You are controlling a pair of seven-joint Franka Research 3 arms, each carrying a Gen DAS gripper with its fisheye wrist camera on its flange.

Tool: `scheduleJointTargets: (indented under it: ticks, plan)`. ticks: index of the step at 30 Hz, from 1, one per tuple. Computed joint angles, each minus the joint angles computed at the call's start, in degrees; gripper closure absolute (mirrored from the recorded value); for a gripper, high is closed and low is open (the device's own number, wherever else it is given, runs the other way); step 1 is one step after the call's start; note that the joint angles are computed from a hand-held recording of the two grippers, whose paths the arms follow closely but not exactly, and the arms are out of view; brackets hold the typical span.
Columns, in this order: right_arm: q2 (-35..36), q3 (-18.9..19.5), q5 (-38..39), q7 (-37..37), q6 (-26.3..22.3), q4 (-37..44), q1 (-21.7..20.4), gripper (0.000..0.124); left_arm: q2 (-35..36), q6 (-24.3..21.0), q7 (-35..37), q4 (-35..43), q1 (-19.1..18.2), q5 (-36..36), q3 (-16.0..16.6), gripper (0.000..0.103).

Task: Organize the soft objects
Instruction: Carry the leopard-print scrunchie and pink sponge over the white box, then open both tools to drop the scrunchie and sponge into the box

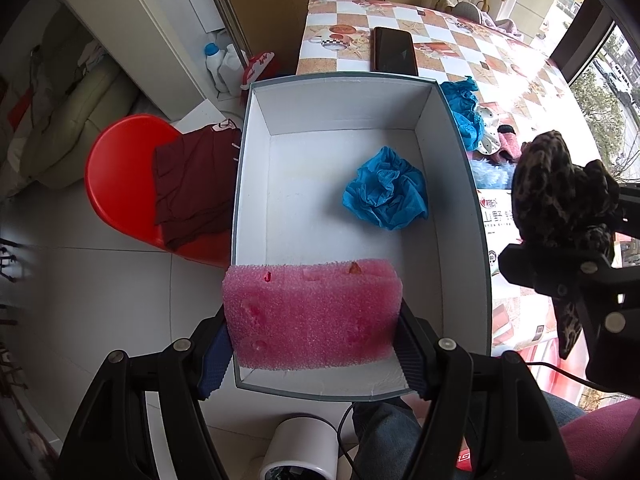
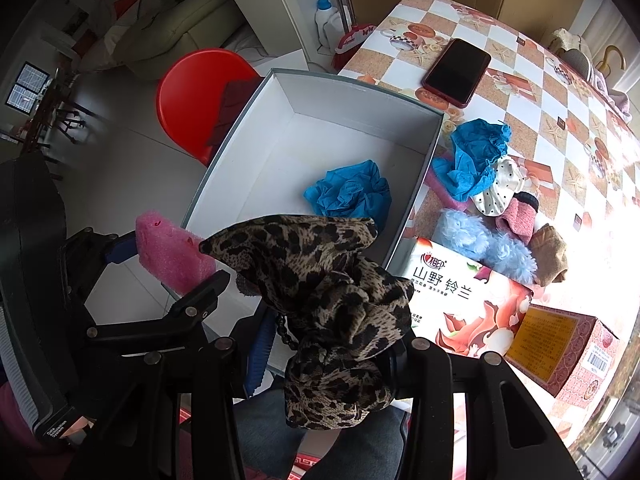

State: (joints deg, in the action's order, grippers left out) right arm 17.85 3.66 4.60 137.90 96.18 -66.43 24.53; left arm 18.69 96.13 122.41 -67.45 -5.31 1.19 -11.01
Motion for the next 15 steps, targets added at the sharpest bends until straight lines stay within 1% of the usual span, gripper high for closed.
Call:
scheduleJointTargets:
  ticks: [6, 15]
  plan:
    - [-0.84, -0.07, 0.11, 0.6, 1.15, -1.41, -0.17, 0.078, -0.04, -0.04, -0.13, -0.08, 0.04, 0.19, 0.08, 0.029]
    - [-0.13, 0.23, 1.31, -0.29, 2.12, -1.07, -0.47, 0.078, 1.13, -1.94, -0.93, 1.34, -0.1, 1.08, 0.28, 0.029]
